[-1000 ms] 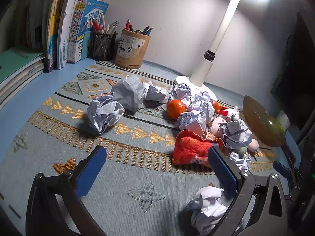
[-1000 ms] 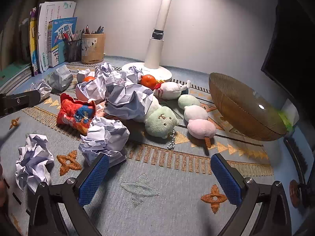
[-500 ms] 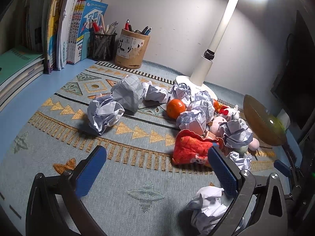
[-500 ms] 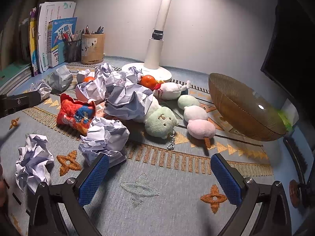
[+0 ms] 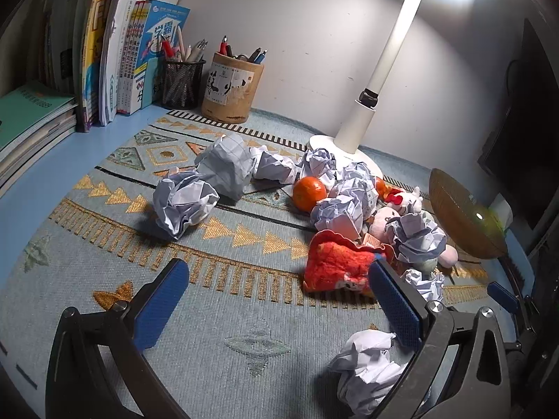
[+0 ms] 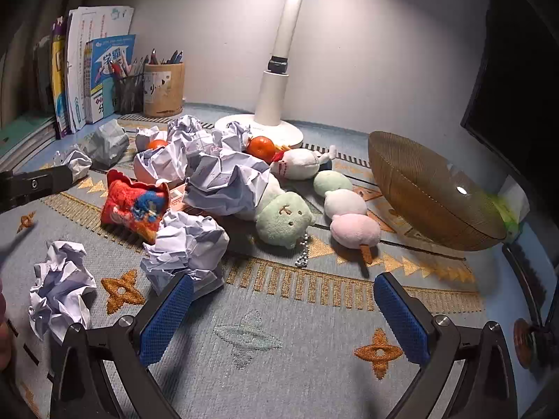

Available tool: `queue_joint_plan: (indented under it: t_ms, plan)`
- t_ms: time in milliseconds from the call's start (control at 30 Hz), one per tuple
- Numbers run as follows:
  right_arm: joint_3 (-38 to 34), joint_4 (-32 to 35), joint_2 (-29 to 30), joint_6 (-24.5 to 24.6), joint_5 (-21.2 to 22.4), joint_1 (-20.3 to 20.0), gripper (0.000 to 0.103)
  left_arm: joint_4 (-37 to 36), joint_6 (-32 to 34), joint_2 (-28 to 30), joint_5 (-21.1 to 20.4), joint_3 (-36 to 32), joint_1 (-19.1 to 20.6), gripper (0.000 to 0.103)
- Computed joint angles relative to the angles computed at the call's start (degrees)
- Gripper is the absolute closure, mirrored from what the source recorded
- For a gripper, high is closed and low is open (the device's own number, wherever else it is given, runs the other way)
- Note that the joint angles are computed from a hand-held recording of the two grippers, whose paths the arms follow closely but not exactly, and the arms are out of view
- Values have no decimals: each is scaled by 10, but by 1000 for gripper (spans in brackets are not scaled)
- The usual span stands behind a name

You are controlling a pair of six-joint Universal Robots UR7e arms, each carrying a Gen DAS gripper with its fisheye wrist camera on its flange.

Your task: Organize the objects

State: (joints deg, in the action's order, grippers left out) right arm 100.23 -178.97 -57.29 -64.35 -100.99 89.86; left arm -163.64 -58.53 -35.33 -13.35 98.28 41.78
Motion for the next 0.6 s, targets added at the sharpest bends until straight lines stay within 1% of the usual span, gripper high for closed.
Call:
queue_joint_plan:
  t_ms: [67, 167, 433, 467, 500, 567, 600]
  plan:
    - [-1, 24, -10, 12, 22, -5, 0, -3, 8, 2, 2, -2, -1, 1]
    - [-5, 46, -15, 22, 30, -7, 0, -2, 11, 2, 2, -3, -1, 1]
    - [-1, 44, -17, 11, 35, -8, 0, -31, 21, 3, -1, 2, 0, 1]
    - [1, 38, -17, 11, 39, -9, 2, -34, 21, 3, -1, 3, 0, 1]
    - [2, 39, -20, 13, 45, -11, 7, -38, 23, 4, -1, 3, 0, 1]
    - [-2, 63, -25, 19, 55, -14, 11, -47, 29, 4, -2, 4, 0, 1]
    - [-5, 73, -26, 22, 57, -15, 11, -48, 29, 4, -1, 5, 0, 1]
